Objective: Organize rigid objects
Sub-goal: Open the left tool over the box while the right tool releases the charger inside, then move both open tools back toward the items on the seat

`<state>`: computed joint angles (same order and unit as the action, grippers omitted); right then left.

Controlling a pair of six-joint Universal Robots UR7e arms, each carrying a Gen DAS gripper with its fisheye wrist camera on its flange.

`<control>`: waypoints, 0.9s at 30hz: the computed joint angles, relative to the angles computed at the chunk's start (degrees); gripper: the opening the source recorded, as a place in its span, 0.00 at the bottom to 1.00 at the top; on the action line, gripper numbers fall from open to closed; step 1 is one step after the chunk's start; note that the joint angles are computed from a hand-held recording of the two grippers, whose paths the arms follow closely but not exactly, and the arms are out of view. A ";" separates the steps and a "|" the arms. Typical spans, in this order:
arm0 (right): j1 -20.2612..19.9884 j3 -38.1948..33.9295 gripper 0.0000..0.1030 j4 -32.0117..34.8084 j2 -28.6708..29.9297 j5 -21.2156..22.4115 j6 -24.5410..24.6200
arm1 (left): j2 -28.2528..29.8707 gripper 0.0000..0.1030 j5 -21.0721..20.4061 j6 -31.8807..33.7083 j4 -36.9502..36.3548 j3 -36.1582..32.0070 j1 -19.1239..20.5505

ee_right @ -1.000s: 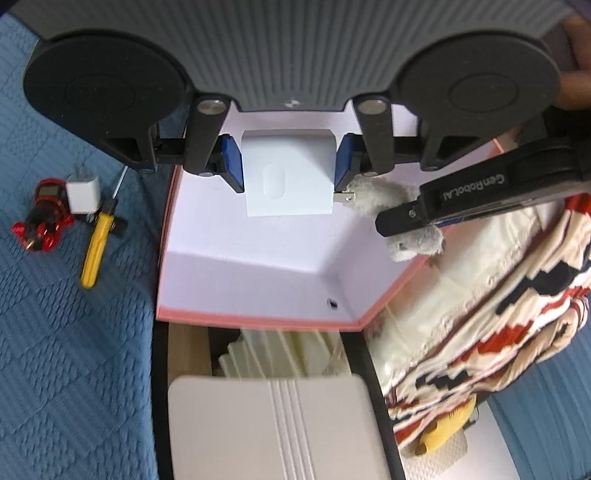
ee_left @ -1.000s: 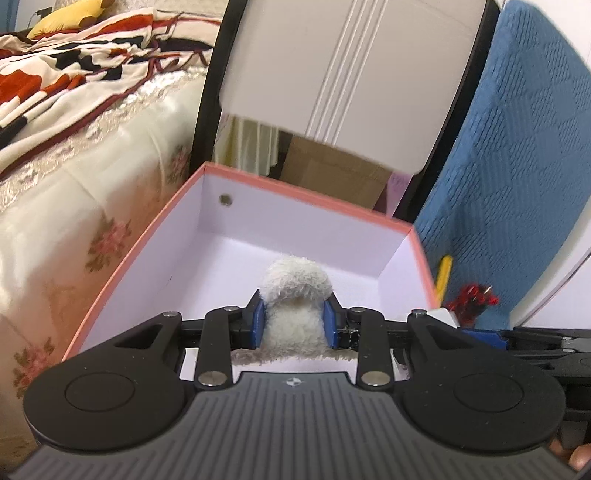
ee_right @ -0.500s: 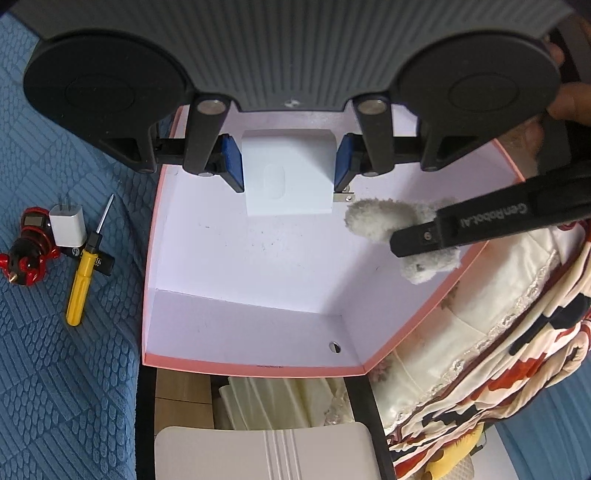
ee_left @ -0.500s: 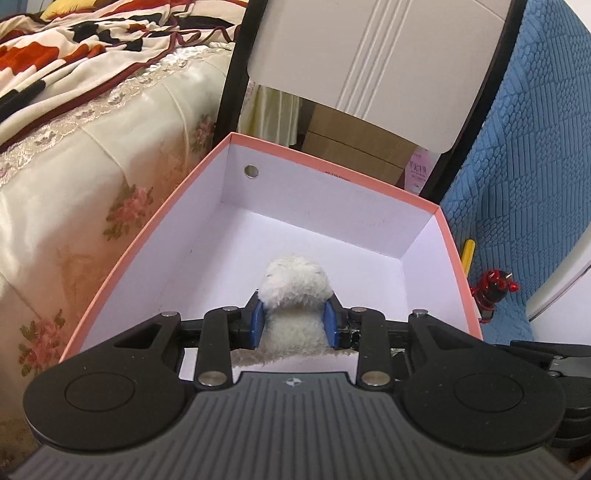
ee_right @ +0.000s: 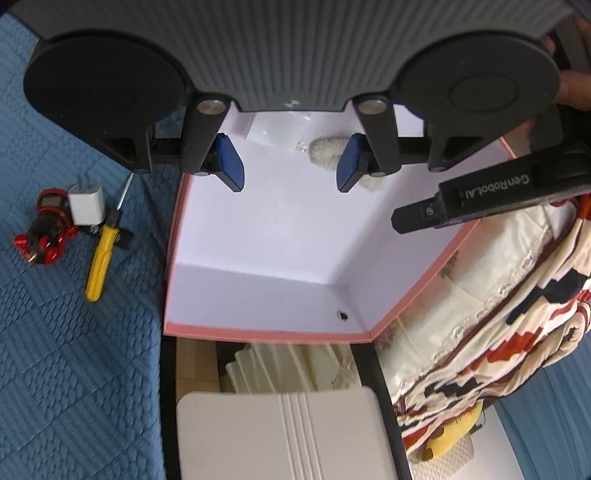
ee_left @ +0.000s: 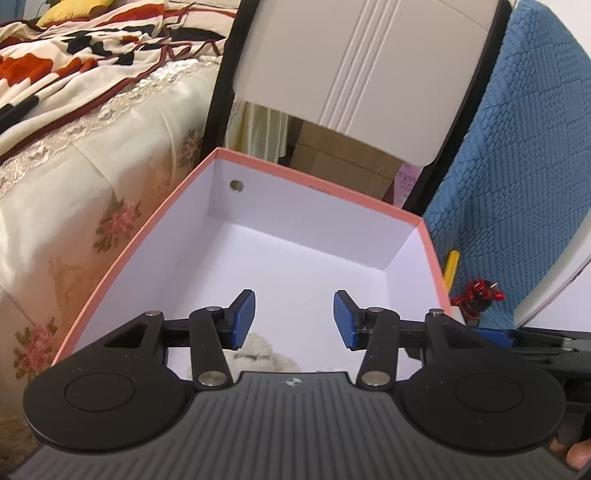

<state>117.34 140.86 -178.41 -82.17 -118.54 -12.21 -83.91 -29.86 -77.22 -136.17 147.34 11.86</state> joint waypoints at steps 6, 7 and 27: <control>0.06 0.75 0.57 -1.63 -3.53 -0.57 -2.33 | 2.62 0.52 0.83 1.09 -2.72 -0.80 -1.65; 0.06 0.92 0.57 -1.80 -4.14 -0.71 -2.70 | 3.13 0.52 0.96 1.29 -3.26 -0.95 -1.92; -4.14 6.52 0.57 -5.15 -19.16 -2.82 -8.64 | 18.64 0.52 1.34 10.39 -20.53 -4.81 -5.91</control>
